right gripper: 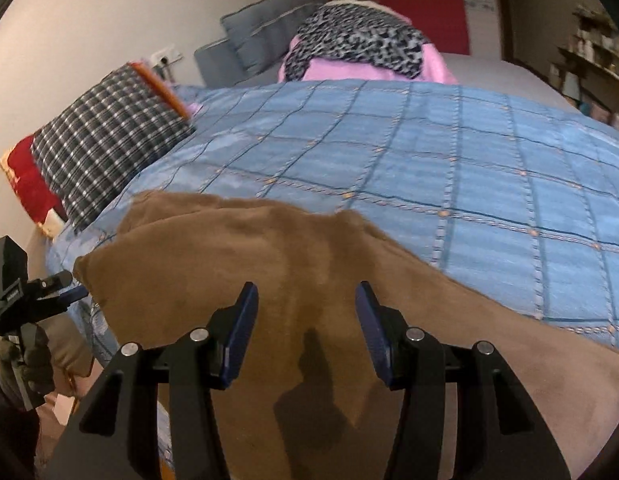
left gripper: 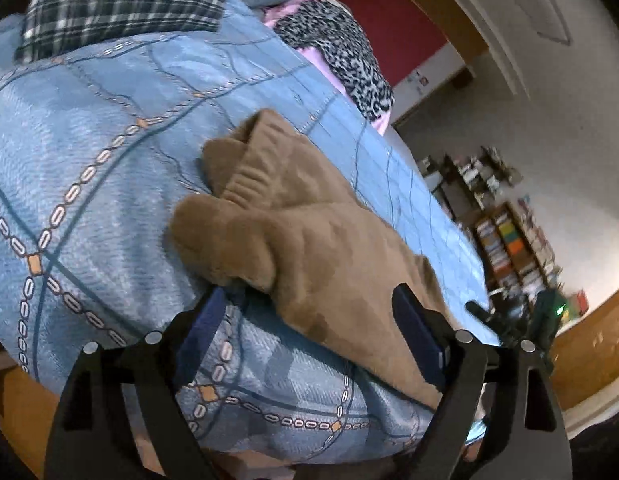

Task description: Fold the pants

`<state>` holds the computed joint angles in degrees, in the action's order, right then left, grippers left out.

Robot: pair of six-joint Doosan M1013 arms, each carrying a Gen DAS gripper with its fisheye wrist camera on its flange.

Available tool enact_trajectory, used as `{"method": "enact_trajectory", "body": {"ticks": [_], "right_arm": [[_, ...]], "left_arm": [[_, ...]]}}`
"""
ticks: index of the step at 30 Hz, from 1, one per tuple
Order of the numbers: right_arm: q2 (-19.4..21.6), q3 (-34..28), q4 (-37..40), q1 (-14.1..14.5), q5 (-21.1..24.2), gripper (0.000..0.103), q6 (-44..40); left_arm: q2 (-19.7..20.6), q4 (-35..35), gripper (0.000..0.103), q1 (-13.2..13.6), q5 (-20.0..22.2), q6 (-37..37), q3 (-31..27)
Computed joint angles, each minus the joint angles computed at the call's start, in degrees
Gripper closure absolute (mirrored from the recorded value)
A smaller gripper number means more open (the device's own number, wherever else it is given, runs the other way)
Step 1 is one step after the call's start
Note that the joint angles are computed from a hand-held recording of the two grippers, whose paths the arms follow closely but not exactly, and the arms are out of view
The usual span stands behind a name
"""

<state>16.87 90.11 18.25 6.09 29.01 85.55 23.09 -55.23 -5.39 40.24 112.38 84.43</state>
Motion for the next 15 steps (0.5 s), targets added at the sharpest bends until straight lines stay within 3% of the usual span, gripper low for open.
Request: {"method": "enact_trajectory", "body": {"ticks": [4, 8, 10, 12, 15], "right_arm": [[1.2, -1.0, 1.1, 0.9, 1.8, 0.051, -1.4], [2.1, -1.7, 2.0, 1.6, 2.5, 0.051, -3.0], [2.4, -1.9, 2.0, 1.7, 2.9, 0.051, -3.0], [2.7, -2.2, 1.8, 1.7, 3.5, 0.051, -2.6], [3.3, -3.1, 1.6, 1.7, 4.3, 0.051, -2.6]], "left_arm": [[1.7, -1.0, 0.013, 0.6, -0.1, -1.9, -1.7], [4.2, 0.3, 0.013, 0.7, 0.6, -8.3, -4.7], [5.2, 0.8, 0.017, 0.8, 0.7, -11.0, -5.8], [5.6, 1.6, 0.049, 0.8, -0.4, -12.5, -6.2], [5.8, -3.4, 0.076, 1.0, -1.7, -10.4, -6.0]]}}
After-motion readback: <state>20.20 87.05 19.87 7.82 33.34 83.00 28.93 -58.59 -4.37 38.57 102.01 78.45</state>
